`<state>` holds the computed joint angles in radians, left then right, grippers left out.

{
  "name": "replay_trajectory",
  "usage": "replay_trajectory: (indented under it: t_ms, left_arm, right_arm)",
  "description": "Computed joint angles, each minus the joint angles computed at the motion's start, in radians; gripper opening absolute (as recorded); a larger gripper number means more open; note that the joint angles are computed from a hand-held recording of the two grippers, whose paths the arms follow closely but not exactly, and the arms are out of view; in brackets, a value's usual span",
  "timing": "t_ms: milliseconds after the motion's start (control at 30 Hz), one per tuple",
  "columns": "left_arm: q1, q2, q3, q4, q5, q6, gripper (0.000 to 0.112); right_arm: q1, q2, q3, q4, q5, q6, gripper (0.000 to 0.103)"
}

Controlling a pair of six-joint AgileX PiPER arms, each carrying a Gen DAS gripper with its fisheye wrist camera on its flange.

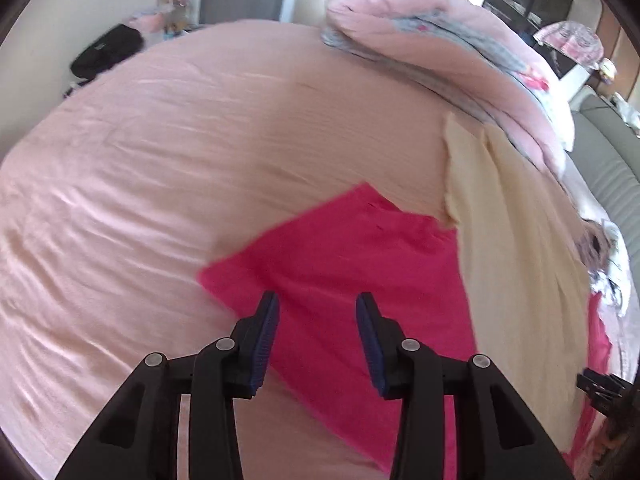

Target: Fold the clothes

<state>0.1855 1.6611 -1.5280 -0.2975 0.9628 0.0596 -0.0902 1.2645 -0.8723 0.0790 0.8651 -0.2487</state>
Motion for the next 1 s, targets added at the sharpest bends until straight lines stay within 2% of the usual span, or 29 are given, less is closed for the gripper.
replay_trajectory:
  t_ms: [33, 100, 233, 300, 333, 367, 400, 467, 533, 633, 667, 733, 833, 900, 967, 1000]
  left_arm:
    - [-0.005, 0.006, -0.004, -0.048, 0.029, 0.009, 0.036]
    - [-0.045, 0.009, -0.007, -0.031, 0.058, -0.006, 0.037]
    - [-0.167, 0.041, -0.009, 0.239, 0.136, -0.12, 0.037]
    - [-0.204, 0.029, -0.018, 0.359, 0.17, -0.251, 0.038]
    - [-0.23, 0.027, -0.038, 0.457, 0.217, -0.346, 0.038]
    - [-0.247, 0.011, -0.036, 0.514, 0.227, -0.403, 0.038]
    - [-0.269, -0.024, -0.01, 0.531, 0.199, -0.434, 0.038]
    - [-0.324, -0.042, -0.007, 0.445, 0.166, -0.393, 0.039]
    - [-0.392, -0.055, -0.003, 0.353, 0.129, -0.325, 0.039]
    - [-0.554, -0.033, -0.009, 0.274, 0.07, -0.25, 0.046]
    - [-0.608, -0.014, -0.02, 0.259, 0.054, -0.232, 0.046]
    - [-0.713, 0.026, -0.042, 0.285, 0.029, -0.247, 0.047]
    - [-0.847, 0.127, -0.132, 0.479, 0.13, -0.383, 0.051]
    - [-0.896, 0.099, -0.112, 0.533, 0.165, -0.457, 0.052]
    - [-0.886, 0.035, -0.031, 0.48, 0.163, -0.477, 0.057]
    - [-0.878, -0.002, 0.017, 0.452, 0.152, -0.481, 0.058]
  right_arm:
    - [0.002, 0.005, 0.005, -0.001, -0.011, -0.017, 0.04]
    - [-0.03, -0.004, 0.019, 0.019, -0.015, -0.082, 0.04]
    - [-0.16, -0.05, 0.041, 0.064, 0.005, -0.225, 0.037]
    - [-0.207, -0.072, 0.053, 0.035, -0.007, -0.244, 0.04]
    - [-0.251, -0.084, 0.068, 0.043, -0.021, -0.286, 0.041]
    - [-0.306, -0.094, 0.078, 0.073, -0.029, -0.346, 0.044]
    - [-0.357, -0.099, 0.076, 0.114, -0.017, -0.395, 0.044]
    - [-0.39, -0.12, 0.089, 0.105, -0.038, -0.412, 0.044]
    - [-0.39, -0.14, 0.089, 0.16, -0.013, -0.475, 0.044]
    - [-0.338, -0.189, 0.087, 0.251, 0.074, -0.489, 0.045]
    - [-0.298, -0.203, 0.093, 0.261, 0.091, -0.471, 0.045]
    - [-0.166, -0.242, 0.134, 0.213, 0.066, -0.376, 0.046]
    - [0.023, -0.248, 0.203, 0.057, 0.021, -0.196, 0.047]
    - [0.016, -0.307, 0.231, 0.048, 0.047, -0.21, 0.047]
    - [-0.016, -0.366, 0.256, 0.059, 0.08, -0.255, 0.047]
    - [-0.078, -0.39, 0.267, 0.096, 0.11, -0.322, 0.047]
